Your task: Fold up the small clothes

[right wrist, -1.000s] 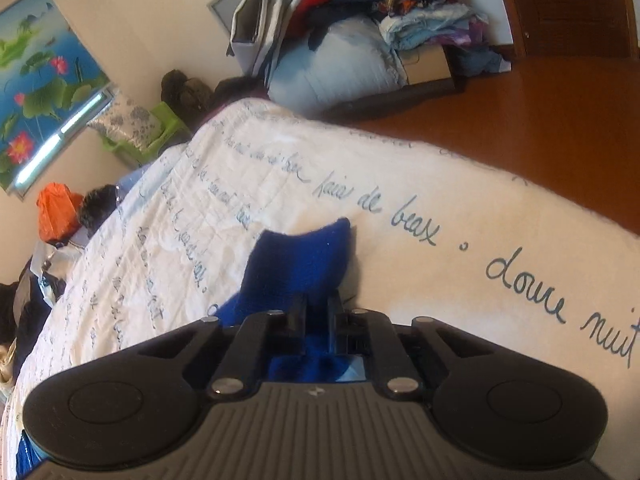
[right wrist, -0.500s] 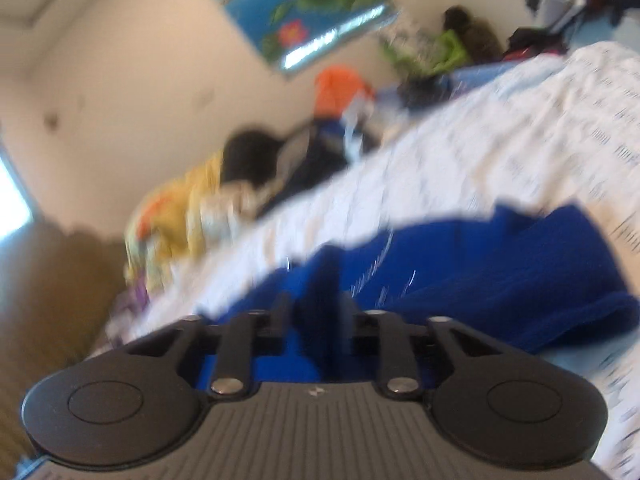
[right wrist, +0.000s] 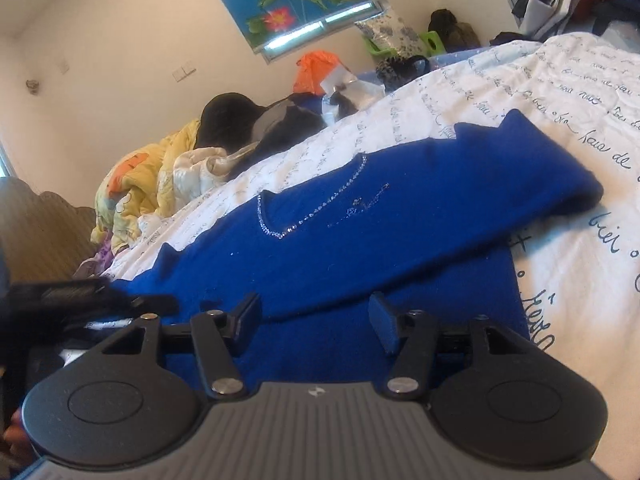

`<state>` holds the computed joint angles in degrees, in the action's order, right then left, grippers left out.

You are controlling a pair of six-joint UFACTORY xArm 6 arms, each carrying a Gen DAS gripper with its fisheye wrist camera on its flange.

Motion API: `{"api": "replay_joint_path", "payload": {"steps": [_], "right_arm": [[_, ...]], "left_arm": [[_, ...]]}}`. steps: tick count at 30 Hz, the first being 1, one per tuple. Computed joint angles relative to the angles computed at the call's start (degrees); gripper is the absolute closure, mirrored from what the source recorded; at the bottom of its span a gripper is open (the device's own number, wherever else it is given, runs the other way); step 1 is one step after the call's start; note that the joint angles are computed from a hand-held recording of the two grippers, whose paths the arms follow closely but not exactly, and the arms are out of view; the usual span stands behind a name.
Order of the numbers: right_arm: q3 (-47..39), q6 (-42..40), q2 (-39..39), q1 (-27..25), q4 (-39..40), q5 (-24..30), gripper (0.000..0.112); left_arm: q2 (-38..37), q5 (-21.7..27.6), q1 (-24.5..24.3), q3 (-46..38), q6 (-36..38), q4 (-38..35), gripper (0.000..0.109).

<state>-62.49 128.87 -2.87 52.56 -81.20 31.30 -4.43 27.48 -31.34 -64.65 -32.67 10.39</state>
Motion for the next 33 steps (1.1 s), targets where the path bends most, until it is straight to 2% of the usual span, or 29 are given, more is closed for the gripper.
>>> {"api": "replay_joint_path", "payload": {"steps": [1,2,3,5,8,11,14,18,21,24,27,28,29,30,31,32,33], "right_arm": [[-0.17,-1.11,0.26,-0.2,1.13,-0.55,0.05],[-0.19,-1.4,0.34,-0.3,1.48,-0.89,0.05],[-0.17,-1.09,0.32,-0.17,1.29,-0.59,0.05],[0.09,-0.33,0.13,-0.06,1.0,-0.33,0.05],[0.39,0.78,0.07,-0.84,1.58,-1.36,0.049],[0.94,2.65,-0.22,-1.59,0.77,-2.88,0.048],[0.48,1.54,0.13,-1.48,1.3,-2.91,0.045],[0.14,1.08,0.51,-1.4,1.2,-3.11,0.042],[0.17,1.0,0.44,-1.54,1.23,-3.39,0.041],[-0.07,-0.02,0.62,-1.43,1.84,-3.23,0.041],[-0.51,-2.16,0.95,-1.47,2.9,-3.61,0.037],[-0.58,-5.07,0.78,-1.82,5.27,-4.22,0.037],[-0.76,-7.45,0.57,-2.39,7.92,-5.04,0.036],[-1.01,-7.43,0.07,-3.43,9.09,-6.34,0.036],[-1.05,-5.02,-0.99,-4.84,7.87,-7.92,0.036],[-1.4,-0.65,-2.06,-6.17,4.25,-8.78,0.036],[-2.27,3.37,-2.61,-7.53,0.09,-8.92,0.032]], "left_arm": [[2.88,2.27,-0.49,-3.22,-0.61,2.53,0.039],[5.27,4.06,-0.97,-5.67,-1.21,4.72,0.051],[7.07,5.49,-1.61,-7.76,-3.55,9.32,0.054],[8.8,5.36,-2.48,-9.69,-3.79,14.26,0.102],[9.54,4.16,-2.91,-10.85,-6.97,22.5,0.103],[8.12,1.6,-1.32,-10.91,-9.63,28.76,0.103],[7.08,2.72,1.51,-12.08,-14.05,38.74,0.103],[8.22,7.01,6.1,-12.67,-13.47,41.22,0.103],[8.7,7.85,8.78,-10.45,-11.02,36.83,0.103],[7.48,7.89,8.71,-7.58,-10.77,36.96,0.103],[4.84,8.95,7.38,-4.98,-13.44,40.7,0.103],[4.03,9.39,7.02,-4.73,-13.9,41.3,0.098],[3.37,10.83,6.65,-4.91,-15.75,43.83,0.088],[2.45,12.75,6.13,-4.94,-18.56,47.34,0.087],[0.97,13.42,5.72,-4.46,-22.06,50.03,0.072],[-0.59,12.02,5.8,-3.75,-24.59,50.73,0.036],[-1.73,8.63,6.19,-2.97,-24.98,49.78,0.018]]}}
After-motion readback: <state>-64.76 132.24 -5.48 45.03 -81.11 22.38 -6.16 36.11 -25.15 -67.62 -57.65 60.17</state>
